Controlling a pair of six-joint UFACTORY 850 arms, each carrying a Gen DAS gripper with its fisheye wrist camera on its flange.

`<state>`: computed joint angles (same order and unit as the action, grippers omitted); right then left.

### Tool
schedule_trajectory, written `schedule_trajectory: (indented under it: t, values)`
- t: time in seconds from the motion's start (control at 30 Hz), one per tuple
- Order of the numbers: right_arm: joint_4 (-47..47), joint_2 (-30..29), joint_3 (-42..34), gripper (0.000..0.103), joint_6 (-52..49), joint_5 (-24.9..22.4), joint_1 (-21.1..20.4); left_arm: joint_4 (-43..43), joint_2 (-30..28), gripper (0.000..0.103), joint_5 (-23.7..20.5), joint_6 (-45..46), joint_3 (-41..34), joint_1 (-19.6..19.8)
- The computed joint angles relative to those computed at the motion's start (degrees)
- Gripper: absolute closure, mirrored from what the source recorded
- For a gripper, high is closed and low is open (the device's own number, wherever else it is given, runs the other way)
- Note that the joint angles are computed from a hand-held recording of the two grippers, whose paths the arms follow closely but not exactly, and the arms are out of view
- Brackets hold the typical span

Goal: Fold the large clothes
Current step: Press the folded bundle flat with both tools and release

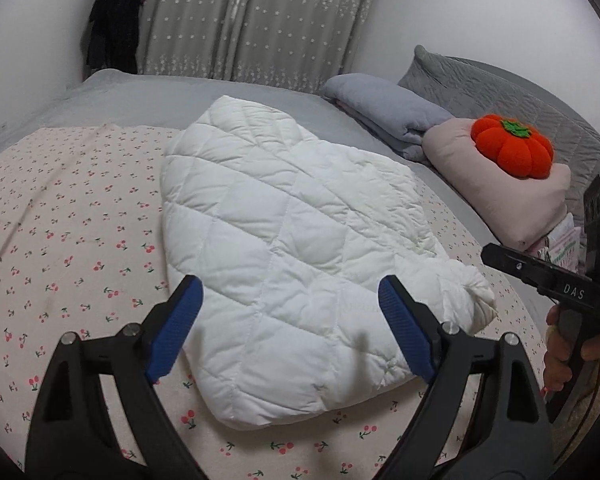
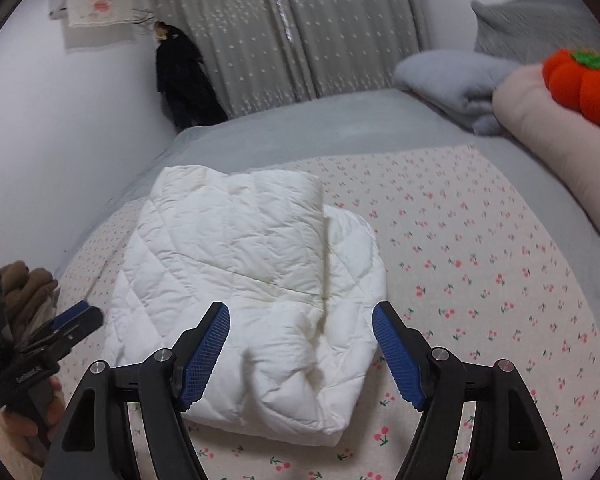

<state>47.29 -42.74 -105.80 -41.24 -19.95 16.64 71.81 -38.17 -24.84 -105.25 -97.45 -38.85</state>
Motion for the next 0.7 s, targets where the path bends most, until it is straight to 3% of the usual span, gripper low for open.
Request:
schedule_trajectory:
  t: [0.1,0.17,0.23,0.3,0.33,0.47,0.7]
  values:
    - [-5.51,-0.30,-0.49,0.030,2.88,0.24,1.22,-9.21,-2.59,0.013,-0.89,12.18,-3.71,-0.22]
    - [-14.76,-2.09,-2.63,0.035,11.19,-1.99,1.62,-19.24,-5.16,0.013,-3.45,23.34,-7.45,-0.51]
    - [-24.96,-5.56,-7.14,0.035,20.92,-7.20,1.87,-24.65,-7.19,0.013,-6.09,29.82,-10.02,-0.70]
    - [-26.19,-9.89,-12.88,0.035,24.58,-15.07,1.31,-24.77,-7.94,0.013,-8.10,31.36,-11.19,-1.24]
    - [-25.73,-10.59,-13.68,0.035,24.81,-16.16,1.10,-24.49,-7.94,0.013,-8.88,31.29,-11.49,-1.50]
    - [-24.11,-6.61,-9.26,0.035,22.47,-12.71,1.01,-22.92,-6.04,0.013,-10.43,26.07,-10.34,-2.21]
    - [-30.31,1.33,0.49,0.026,26.92,-6.15,1.97,-27.31,-6.23,0.011,-24.57,24.14,-15.45,-5.03]
